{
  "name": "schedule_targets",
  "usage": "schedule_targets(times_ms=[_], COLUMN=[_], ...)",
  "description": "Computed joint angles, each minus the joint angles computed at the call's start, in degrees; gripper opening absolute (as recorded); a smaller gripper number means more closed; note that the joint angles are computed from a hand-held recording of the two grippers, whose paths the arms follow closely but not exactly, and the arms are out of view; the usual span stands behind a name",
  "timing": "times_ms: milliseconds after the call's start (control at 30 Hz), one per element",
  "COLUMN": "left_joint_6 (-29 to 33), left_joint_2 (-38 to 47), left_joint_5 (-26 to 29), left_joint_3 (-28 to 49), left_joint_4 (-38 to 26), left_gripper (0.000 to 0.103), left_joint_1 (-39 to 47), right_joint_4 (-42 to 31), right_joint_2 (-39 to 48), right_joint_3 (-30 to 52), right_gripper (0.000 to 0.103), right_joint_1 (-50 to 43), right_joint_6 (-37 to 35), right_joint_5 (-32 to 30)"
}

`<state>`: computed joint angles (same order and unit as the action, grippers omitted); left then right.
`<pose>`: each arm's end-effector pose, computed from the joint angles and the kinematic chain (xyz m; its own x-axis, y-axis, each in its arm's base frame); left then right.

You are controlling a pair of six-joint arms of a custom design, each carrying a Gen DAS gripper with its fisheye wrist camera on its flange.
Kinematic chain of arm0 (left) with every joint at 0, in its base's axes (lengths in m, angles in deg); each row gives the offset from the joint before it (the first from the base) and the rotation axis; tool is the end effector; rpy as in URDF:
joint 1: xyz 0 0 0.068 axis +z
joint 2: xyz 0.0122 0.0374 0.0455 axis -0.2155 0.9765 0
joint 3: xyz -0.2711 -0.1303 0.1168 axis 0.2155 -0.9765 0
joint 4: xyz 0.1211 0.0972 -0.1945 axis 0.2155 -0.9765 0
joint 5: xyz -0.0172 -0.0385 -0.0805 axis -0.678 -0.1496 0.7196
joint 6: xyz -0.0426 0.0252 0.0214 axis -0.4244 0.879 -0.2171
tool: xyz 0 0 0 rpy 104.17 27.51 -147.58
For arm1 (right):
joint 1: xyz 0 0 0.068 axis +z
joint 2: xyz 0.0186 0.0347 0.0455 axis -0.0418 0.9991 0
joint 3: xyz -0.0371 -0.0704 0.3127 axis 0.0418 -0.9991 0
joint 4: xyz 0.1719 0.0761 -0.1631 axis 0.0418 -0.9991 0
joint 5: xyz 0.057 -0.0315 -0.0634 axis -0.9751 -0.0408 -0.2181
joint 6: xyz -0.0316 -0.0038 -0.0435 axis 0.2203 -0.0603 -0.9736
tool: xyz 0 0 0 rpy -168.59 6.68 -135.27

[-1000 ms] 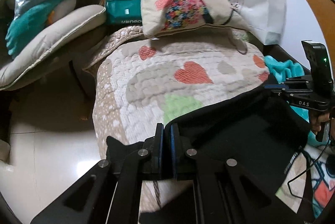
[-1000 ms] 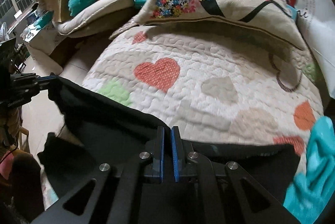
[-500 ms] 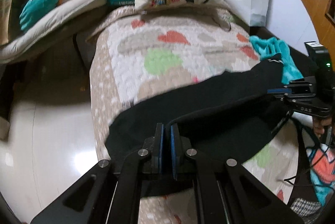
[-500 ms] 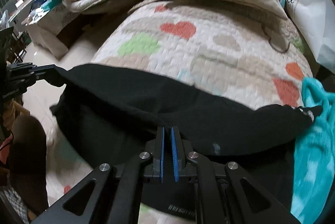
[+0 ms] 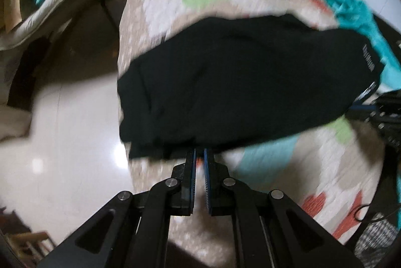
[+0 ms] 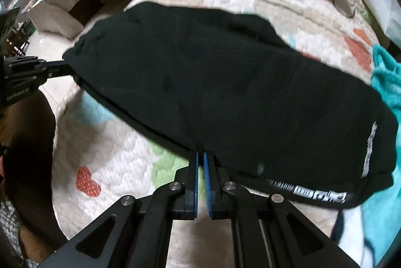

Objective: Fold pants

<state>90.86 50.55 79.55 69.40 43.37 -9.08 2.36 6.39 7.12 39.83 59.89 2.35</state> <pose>0.1492 0.0039 0.1698 -0.9308 0.2042 -0.3032 0.2303 0.9717 -0.0526 0.1667 0.1461 0.1625 -0.8761 -0.3852 -0.2899 -0.3973 0.9175 -0.0185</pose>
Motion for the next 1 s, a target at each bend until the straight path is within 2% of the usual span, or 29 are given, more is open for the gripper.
schedule_targets(times_ms=[67, 167, 267, 333, 367, 400, 433, 467, 533, 633, 767, 800, 833, 867, 900, 1000], left_joint_6=[0.1, 3.3, 8.3, 9.8, 10.2, 10.1, 10.1, 9.9, 8.1, 5.2, 1.1, 0.1, -0.7, -1.8, -3.1, -6.7], left_joint_2=[0.2, -3.3, -9.0, -10.9, -11.6, -12.3, -12.9, -12.7, -13.2, -14.2, -12.8, -11.8, -11.3, -10.5, -9.7, -7.0], left_joint_5=[-0.2, 3.3, 8.1, 10.5, 11.9, 13.4, 14.4, 15.4, 17.4, 17.5, 17.2, 17.3, 17.3, 17.2, 16.6, 15.2], left_joint_3=[-1.0, -0.6, 1.6, 3.1, 3.8, 4.5, 5.0, 5.4, 5.8, 5.8, 5.8, 6.0, 5.8, 5.8, 5.7, 5.3], left_joint_4=[-0.7, -5.4, -11.8, -14.6, -15.6, -16.5, -17.2, -17.4, -17.5, -16.7, -14.3, -13.7, -13.0, -12.2, -11.1, -7.3], left_gripper=[0.006, 0.006, 0.007, 0.007, 0.008, 0.008, 0.009, 0.009, 0.01, 0.01, 0.01, 0.01, 0.011, 0.011, 0.011, 0.011], left_joint_1=[0.9, 5.9, 12.5, 15.3, 16.5, 17.4, 17.9, 17.7, 16.7, 13.8, 10.9, 10.7, 10.4, 9.8, 8.8, 6.2], right_joint_4=[-0.2, -2.3, -6.6, -11.9, -13.8, -14.9, -15.2, -15.1, -14.3, -9.2, -3.6, -3.4, -3.5, -4.0, -4.5, -5.2], right_joint_2=[1.6, 0.2, -10.1, -17.8, -20.0, -21.5, -22.0, -21.7, -17.9, -11.3, -2.8, -1.2, 0.3, 0.9, 0.5, -4.0], right_joint_3=[-0.5, -0.4, 0.6, 3.8, 5.5, 7.0, 8.2, 9.7, 12.5, 13.3, 12.9, 12.8, 12.6, 12.3, 11.8, 9.9], right_gripper=[0.004, 0.005, 0.006, 0.015, 0.037, 0.067, 0.077, 0.08, 0.08, 0.08, 0.08, 0.074, 0.059, 0.029, 0.025, 0.018], right_joint_1=[0.3, 1.0, -2.7, -9.8, -13.8, -18.3, -21.9, -27.2, -34.4, -44.1, -50.3, -51.4, -52.1, -52.4, -52.2, -50.1], right_joint_6=[1.0, 3.5, 3.3, 0.0, -2.2, -4.7, -6.6, -9.8, -13.1, -15.9, -14.0, -13.5, -13.3, -13.3, -13.8, -14.9], right_joint_5=[0.0, 1.9, -0.1, -0.9, -0.7, 0.0, 0.7, 0.7, 0.7, -1.3, -5.7, -7.5, -10.3, -12.2, -12.2, -7.0])
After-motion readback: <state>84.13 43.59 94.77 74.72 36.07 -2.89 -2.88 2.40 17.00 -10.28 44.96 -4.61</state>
